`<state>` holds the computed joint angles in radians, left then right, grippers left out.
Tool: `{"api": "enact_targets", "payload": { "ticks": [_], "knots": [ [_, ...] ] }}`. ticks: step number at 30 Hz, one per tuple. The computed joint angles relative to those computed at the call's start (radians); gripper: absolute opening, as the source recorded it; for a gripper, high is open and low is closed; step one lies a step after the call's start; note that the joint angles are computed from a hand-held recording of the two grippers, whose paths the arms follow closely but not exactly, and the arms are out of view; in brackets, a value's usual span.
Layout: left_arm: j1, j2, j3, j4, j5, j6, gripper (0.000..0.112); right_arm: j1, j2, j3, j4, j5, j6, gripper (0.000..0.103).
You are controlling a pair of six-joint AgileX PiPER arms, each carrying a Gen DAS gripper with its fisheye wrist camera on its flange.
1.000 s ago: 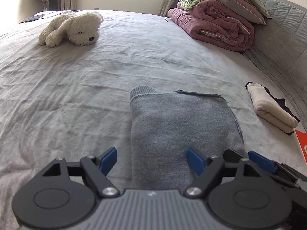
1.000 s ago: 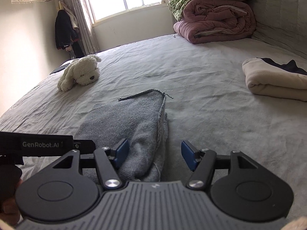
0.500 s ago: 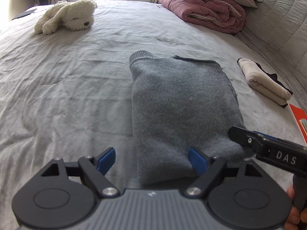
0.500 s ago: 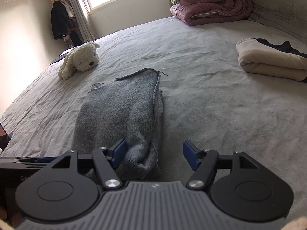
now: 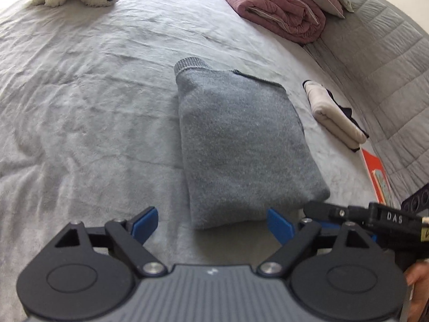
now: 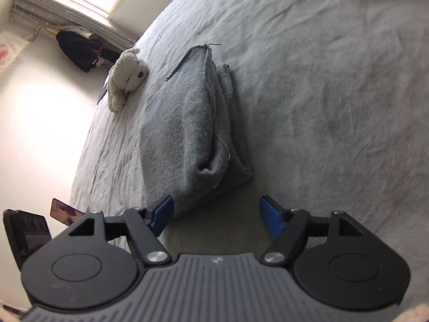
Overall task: Fold clothes
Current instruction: 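Grasp the folded grey sweater bundle with both grippers, then lift the sweater bundle with both grippers and carry it onto the cream garment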
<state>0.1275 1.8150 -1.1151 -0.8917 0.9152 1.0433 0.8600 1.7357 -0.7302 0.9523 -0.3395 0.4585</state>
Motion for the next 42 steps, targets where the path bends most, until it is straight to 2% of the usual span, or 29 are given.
{"api": "enact_targets", "payload": {
  "ticks": [2, 7, 10, 13, 15, 17, 18, 20, 21, 23, 25, 27, 32, 37, 42],
  "knots": [
    [-0.005, 0.053, -0.069, -0.022, 0.037, -0.05, 0.089, 0.011, 0.026, 0.0, -0.053, -0.047, 0.096, 0.076],
    [0.006, 0.253, -0.246, -0.208, 0.164, -0.109, 0.089, 0.075, 0.123, -0.018, -0.031, -0.261, 0.236, 0.076],
    [-0.011, 0.361, -0.344, -0.284, 0.175, -0.146, 0.089, 0.109, 0.19, -0.037, 0.0, -0.392, 0.314, 0.076],
    [-0.022, 0.437, -0.422, -0.358, 0.201, -0.184, 0.088, 0.122, 0.228, -0.065, 0.03, -0.455, 0.299, 0.076],
    [-0.045, 0.456, -0.45, -0.366, 0.178, -0.214, 0.083, 0.116, 0.246, -0.071, 0.016, -0.485, 0.314, 0.072],
    [-0.072, 0.456, -0.459, -0.356, 0.13, -0.233, 0.068, 0.097, 0.259, -0.06, -0.029, -0.503, 0.37, 0.051],
    [-0.084, 0.448, -0.452, -0.349, 0.103, -0.237, 0.062, 0.08, 0.263, -0.04, -0.085, -0.52, 0.438, 0.049],
    [-0.098, 0.424, -0.422, -0.343, 0.06, -0.238, 0.035, 0.054, 0.262, -0.008, -0.169, -0.55, 0.534, 0.041],
    [-0.096, 0.409, -0.398, -0.357, 0.048, -0.229, 0.032, 0.046, 0.257, 0.006, -0.198, -0.561, 0.564, 0.039],
    [-0.081, 0.377, -0.349, -0.388, 0.036, -0.225, 0.023, 0.031, 0.23, 0.04, -0.237, -0.573, 0.586, 0.035],
    [-0.075, 0.319, -0.277, -0.4, 0.006, -0.231, 0.021, 0.022, 0.194, 0.081, -0.267, -0.584, 0.607, 0.034],
    [-0.071, 0.26, -0.208, -0.404, -0.025, -0.243, 0.02, 0.017, 0.159, 0.117, -0.29, -0.588, 0.644, 0.033],
    [-0.067, 0.091, -0.041, -0.342, -0.063, -0.32, 0.019, -0.052, 0.056, 0.243, -0.466, -0.599, 0.82, 0.033],
    [-0.027, -0.043, 0.12, -0.291, -0.024, -0.367, 0.018, -0.068, -0.066, 0.31, -0.496, -0.489, 0.796, 0.033],
    [-0.027, -0.103, 0.237, -0.247, -0.047, -0.26, 0.02, -0.072, -0.089, 0.314, -0.485, -0.376, 0.754, 0.033]
  ]
}}
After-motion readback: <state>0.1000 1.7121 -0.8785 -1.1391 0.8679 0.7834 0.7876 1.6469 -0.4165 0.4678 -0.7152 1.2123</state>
